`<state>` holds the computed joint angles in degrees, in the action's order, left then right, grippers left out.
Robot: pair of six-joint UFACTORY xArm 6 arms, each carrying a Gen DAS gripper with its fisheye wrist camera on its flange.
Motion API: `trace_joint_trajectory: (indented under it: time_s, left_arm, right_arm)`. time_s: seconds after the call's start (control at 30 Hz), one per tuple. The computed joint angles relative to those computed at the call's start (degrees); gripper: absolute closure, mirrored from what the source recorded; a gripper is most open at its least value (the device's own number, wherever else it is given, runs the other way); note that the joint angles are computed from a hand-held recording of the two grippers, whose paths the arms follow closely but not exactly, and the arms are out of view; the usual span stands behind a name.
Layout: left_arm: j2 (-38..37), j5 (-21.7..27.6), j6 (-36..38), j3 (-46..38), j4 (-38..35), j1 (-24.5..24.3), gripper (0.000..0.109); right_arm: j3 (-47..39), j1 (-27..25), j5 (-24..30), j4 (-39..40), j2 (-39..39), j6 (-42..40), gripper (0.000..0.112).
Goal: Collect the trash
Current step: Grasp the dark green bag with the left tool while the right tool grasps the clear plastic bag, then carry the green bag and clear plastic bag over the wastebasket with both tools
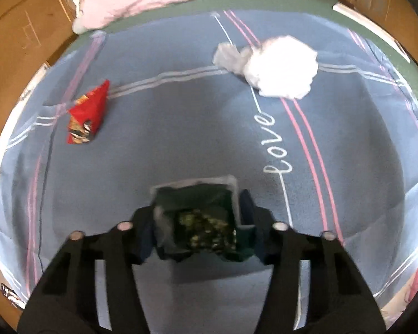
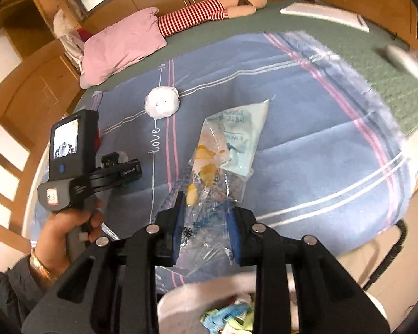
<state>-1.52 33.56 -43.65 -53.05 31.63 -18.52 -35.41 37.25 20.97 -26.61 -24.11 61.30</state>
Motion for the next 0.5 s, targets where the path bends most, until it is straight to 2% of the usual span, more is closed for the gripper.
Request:
trace_joint_trajectory:
  time_s: [0.1, 0.2, 0.27, 0.3, 0.4, 0.43, 0.5]
  left_arm:
    - [-6.04, -1.06, -4.49, 4.45, 5.05, -0.30, 0.059]
    - [-15.47, -0.86, -14.44, 10.69, 17.33, -1.51, 0.059]
    - [-22.17, 1.69, -20.62, 14.80, 23.93, -3.53, 0.059]
    - [-25.71, 3.31, -21.14, 16.89, 23.63, -4.69, 0.059]
    - [-36.07, 6.93, -18.86, 21.06, 14.95, -6.92, 0.059]
    - [-39.39, 8.43, -18.47, 21.63, 14.11, -8.52, 0.059]
    - [-44.53, 14.22, -19.67, 20.83, 18.65, -14.49, 0.059]
  right_arm:
    - [1.09, 1.33, 1.95, -4.00, -4.03, 2.22, 0.083]
    - [3.00, 2.46, 3.53, -6.53, -8.69, 4.14, 0.083]
    - [4.14, 3.21, 4.91, -7.95, -11.41, 5.42, 0.083]
    - [5.02, 3.78, 6.16, -9.10, -13.46, 6.47, 0.083]
    - [7.32, 5.37, 9.07, -10.45, -18.43, 7.56, 0.083]
    - [7.67, 6.09, 10.65, -10.66, -19.70, 7.65, 0.083]
    - [8.49, 7.40, 12.90, -10.21, -22.22, 6.93, 0.083]
